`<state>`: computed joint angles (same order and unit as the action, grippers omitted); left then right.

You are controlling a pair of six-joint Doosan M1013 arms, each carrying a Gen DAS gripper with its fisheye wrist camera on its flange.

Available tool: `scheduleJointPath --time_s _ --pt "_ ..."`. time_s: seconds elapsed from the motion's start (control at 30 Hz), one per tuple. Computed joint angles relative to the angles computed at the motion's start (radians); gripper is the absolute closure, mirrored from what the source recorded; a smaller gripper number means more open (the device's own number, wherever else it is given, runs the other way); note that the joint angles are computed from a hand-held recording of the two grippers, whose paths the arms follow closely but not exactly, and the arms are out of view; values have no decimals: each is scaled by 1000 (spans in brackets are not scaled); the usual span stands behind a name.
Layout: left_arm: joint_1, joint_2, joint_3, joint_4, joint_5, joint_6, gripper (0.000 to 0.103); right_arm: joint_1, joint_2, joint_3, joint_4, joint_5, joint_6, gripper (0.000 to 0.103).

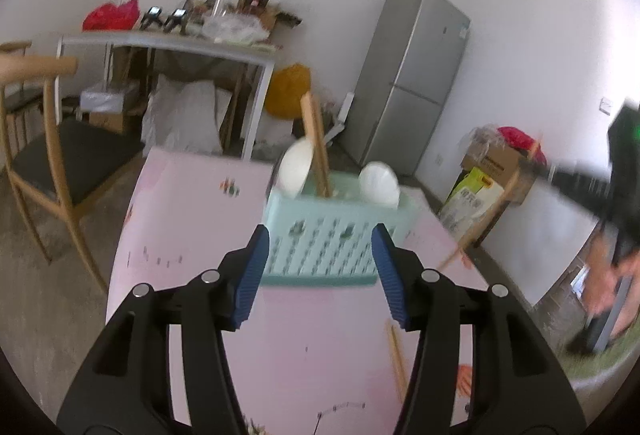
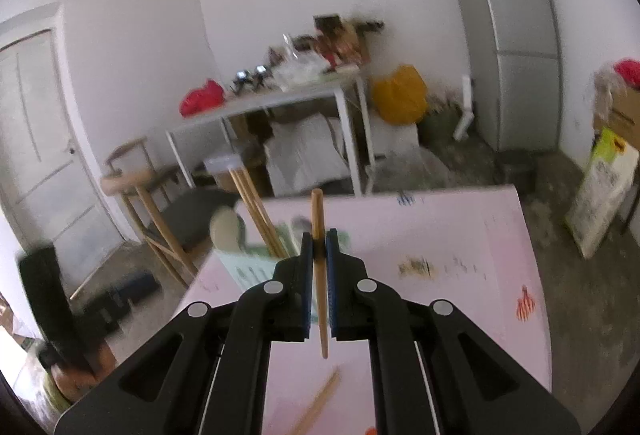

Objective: Organize utensils
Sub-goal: 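Carry the chopsticks to the caddy and drop them in with both tools, then move both tools back down toward the last loose chopsticks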

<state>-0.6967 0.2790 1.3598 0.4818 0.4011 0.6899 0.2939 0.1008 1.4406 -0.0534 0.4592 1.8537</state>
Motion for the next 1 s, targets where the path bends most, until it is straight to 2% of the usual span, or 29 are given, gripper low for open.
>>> scheduleJointPath --time_s 0.17,0.33,0.43,0.53,0.77,1.0 --pt "6 -2 25 -89 36 30 52 1 16 -63 104 -40 -139 96" --pt "3 10 20 -134 67 65 51 -3 67 -158 223 -53 -264 96" --pt "-3 15 20 -117 81 67 48 -4 101 -208 251 -49 -289 96" --pt "-3 24 16 -145 95 96 48 2 138 -251 219 -33 -268 96" --pt "6 36 10 -194 120 137 48 21 232 -327 74 79 -185 96" --pt "9 40 10 -207 130 145 48 13 288 -369 85 219 -171 96"
